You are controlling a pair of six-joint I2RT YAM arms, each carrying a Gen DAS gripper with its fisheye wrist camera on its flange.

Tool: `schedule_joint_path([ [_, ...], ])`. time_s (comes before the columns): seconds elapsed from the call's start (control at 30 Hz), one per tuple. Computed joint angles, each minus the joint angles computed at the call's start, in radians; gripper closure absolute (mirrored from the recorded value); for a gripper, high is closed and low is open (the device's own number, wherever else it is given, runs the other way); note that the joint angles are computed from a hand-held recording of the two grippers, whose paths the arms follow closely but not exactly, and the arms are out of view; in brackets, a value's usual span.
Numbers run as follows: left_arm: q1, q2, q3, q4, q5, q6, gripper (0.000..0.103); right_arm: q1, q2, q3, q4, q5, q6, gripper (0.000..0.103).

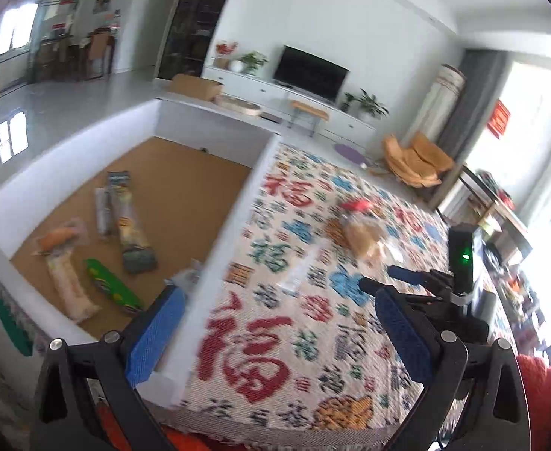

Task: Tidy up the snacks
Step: 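Return both grippers over the table toward the remaining snacks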

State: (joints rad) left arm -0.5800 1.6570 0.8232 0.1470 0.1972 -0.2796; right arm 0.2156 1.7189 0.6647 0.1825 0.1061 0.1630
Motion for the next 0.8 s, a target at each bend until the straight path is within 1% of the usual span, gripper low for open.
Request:
schedule_joint_path([
  [0.07, -0.101, 0.079, 0.057, -0.029, -0.025, 0.021, 0.002, -0.094, -0.008, -0.11, 0.048, 0.015, -0.028, 0.034],
  [0.17, -0.218, 0.23, 0.158, -0.065, -0.113, 0.029, 0.002, -0.227, -0.012, -0.245, 0.145, 0.023, -0.051, 0.034],
  [0.27, -0.28, 0.367, 0.239, -0.091, -0.192, 0.011, 0.002, -0.342, -0.01, -0.325, 0.232, -0.002, -0.082, 0.034],
  [0.33, -0.299, 0.437, 0.282, -0.102, -0.251, 0.023, 0.002, -0.389, -0.011, -0.37, 0.303, -0.043, -0.092, 0.03],
  [0.37, -0.306, 0.457, 0.28, -0.091, -0.282, 0.036, 0.002, -0.397, 0.0, -0.387, 0.345, -0.046, -0.09, 0.027],
  [0.43, -0.313, 0.479, 0.267, -0.073, -0.322, 0.058, 0.002, -0.398, 0.011, -0.384, 0.358, -0.035, -0.085, 0.023],
  [0.5, -0.311, 0.508, 0.267, -0.059, -0.319, 0.06, 0.002, -0.409, 0.02, -0.375, 0.352, -0.036, -0.078, 0.018],
  [0.57, -0.323, 0.507, 0.23, -0.003, -0.349, 0.059, 0.0, -0.412, 0.04, -0.362, 0.355, -0.049, -0.063, 0.017],
  [0.63, -0.323, 0.506, 0.226, 0.001, -0.348, 0.045, 0.0, -0.418, 0.054, -0.354, 0.362, -0.05, -0.069, 0.017],
  [0.8, -0.321, 0.515, 0.226, 0.024, -0.351, 0.054, 0.0, -0.43, 0.063, -0.355, 0.371, -0.057, -0.079, 0.017],
])
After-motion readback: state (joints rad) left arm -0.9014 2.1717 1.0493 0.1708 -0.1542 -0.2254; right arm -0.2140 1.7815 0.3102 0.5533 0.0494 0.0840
